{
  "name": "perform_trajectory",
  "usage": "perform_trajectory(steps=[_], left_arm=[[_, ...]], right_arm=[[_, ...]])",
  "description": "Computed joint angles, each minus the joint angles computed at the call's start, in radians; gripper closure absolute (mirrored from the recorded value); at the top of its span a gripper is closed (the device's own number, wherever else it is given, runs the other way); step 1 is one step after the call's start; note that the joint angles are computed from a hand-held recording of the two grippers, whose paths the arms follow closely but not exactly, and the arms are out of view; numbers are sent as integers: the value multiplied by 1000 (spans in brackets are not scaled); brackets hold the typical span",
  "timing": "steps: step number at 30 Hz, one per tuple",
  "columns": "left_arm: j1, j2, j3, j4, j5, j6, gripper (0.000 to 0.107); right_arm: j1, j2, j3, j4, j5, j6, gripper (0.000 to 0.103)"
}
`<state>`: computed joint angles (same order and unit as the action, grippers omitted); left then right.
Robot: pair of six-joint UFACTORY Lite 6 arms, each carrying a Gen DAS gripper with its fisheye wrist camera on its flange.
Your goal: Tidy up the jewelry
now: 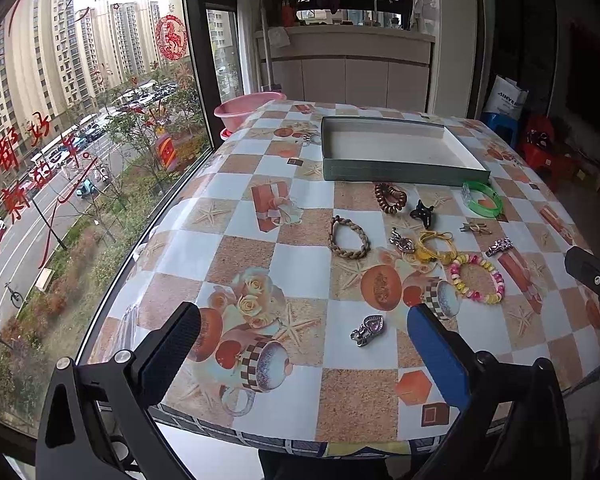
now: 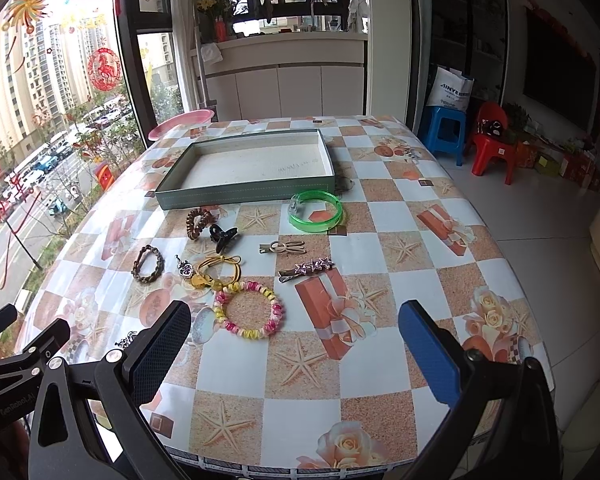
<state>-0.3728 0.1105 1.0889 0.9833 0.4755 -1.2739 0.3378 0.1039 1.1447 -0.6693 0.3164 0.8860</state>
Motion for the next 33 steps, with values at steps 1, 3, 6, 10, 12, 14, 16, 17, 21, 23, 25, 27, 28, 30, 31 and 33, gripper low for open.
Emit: perform_trajectory(steps=[1,3,6,10,12,14,16,17,21,23,25,27,28,30,31,33], left_arm=[[0,2,1,0,1,1,4],[-1,5,2,-2,4,4,4],[0,11,6,-10,6,13,4],[0,21,14,-20,9,24,4],[-1,27,17,-20,12,27,4],[-2,34,21,-21,15,28,4],[-3,39,24,-21,17,30,4],[-4,41,25,-21,17,30,4],[-6,54,35,-24,19,39,4],[-7,60,38,-26,18,43,4],[-8,67,44,-30,20,47,4],[-8,69,44,-30,19,45,4],[-7,71,45,-33,17,47,4],[-6,76,47,-33,17,47,4],[-6,78,48,-32,16,46,4],[-5,80,49,-35,17,49,4]], right_arm=[[2,2,3,1,3,0,0],[-1,0,-1,1,-2,-2,0],[-3,0,-4,4,-5,-4,0],[-4,4,-5,1,-5,4,0],[-13,6,-13,11,-15,-3,0],[-19,10,-14,28,-21,-18,0],[-24,12,-15,33,-25,-24,0],[-25,14,-15,34,-26,-25,0],[-32,23,-12,54,-31,-43,0],[-33,26,-11,58,-32,-45,0],[-34,28,-10,67,-32,-55,0],[-35,33,-5,74,-30,-64,0],[-37,35,-4,80,-31,-71,0],[-37,35,-4,82,-32,-71,0],[-37,35,-4,80,-31,-70,0],[-37,41,1,87,-31,-77,0]])
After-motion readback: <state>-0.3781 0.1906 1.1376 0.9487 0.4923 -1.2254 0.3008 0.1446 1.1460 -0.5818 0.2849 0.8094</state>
